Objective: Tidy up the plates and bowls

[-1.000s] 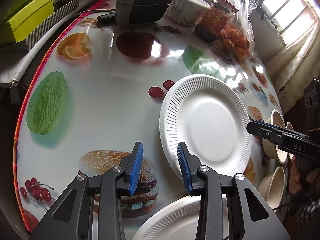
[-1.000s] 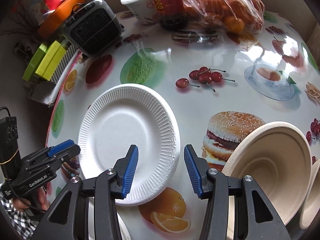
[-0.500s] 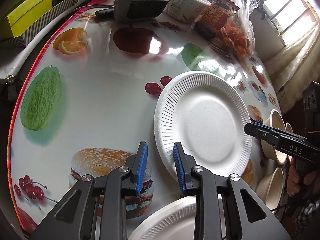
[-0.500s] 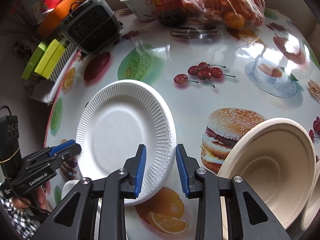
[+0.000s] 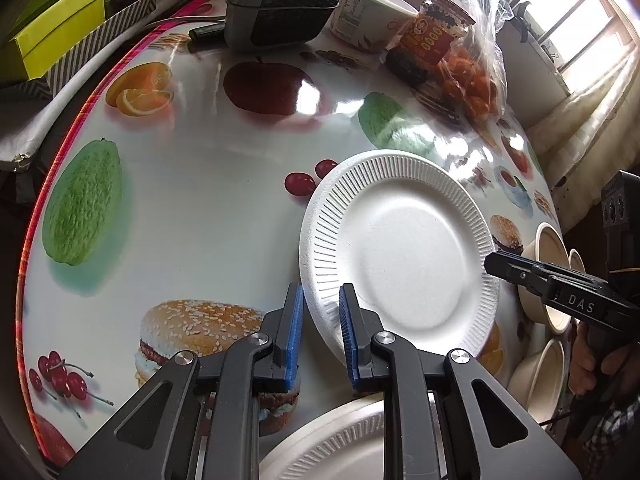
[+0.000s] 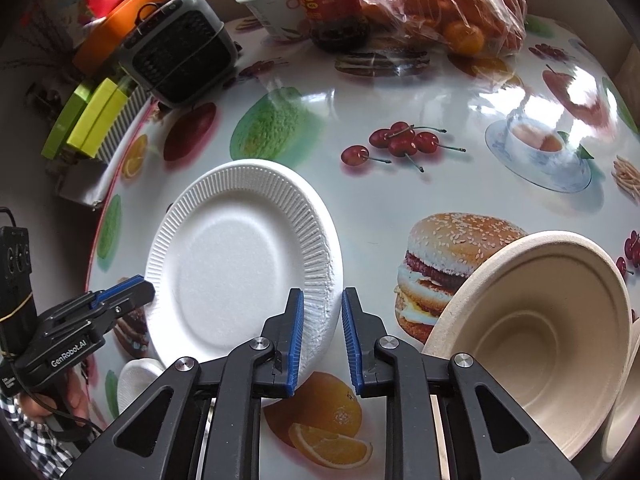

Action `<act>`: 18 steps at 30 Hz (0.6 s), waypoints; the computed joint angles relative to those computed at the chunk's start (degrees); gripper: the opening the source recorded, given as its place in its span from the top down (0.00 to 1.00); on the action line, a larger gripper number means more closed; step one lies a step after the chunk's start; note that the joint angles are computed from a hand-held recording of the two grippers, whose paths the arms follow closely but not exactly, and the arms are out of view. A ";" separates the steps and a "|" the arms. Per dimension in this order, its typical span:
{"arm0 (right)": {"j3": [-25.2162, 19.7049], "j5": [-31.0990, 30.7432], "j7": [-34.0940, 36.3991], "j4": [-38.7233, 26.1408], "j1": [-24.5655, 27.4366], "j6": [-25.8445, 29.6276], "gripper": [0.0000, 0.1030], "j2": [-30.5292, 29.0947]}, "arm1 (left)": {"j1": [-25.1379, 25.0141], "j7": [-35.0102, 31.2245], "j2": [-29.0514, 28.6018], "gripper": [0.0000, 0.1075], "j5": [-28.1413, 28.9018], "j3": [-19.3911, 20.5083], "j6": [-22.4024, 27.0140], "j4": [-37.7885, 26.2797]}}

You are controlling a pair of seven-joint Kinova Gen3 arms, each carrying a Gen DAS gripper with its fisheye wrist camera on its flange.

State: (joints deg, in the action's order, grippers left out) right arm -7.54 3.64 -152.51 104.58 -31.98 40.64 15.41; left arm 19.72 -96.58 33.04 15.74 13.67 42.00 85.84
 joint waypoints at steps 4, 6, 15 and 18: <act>0.05 0.34 -0.80 0.37 -0.36 -0.38 0.82 -0.37 | 0.06 -0.05 -0.43 0.82 -0.05 -0.03 -0.32 0.38; -0.02 0.46 -1.00 0.50 -0.42 -0.46 0.82 -0.64 | -0.01 -0.08 -0.80 0.82 0.05 0.00 -0.74 0.75; -0.01 2.67 -3.75 1.01 -1.32 -0.78 0.82 -2.54 | -0.71 -0.87 -2.39 0.82 0.87 0.48 -2.41 2.41; -0.11 4.03 -5.06 1.08 -1.77 -0.52 0.82 -3.24 | -0.71 -1.11 -3.30 0.82 1.20 0.63 -3.88 3.28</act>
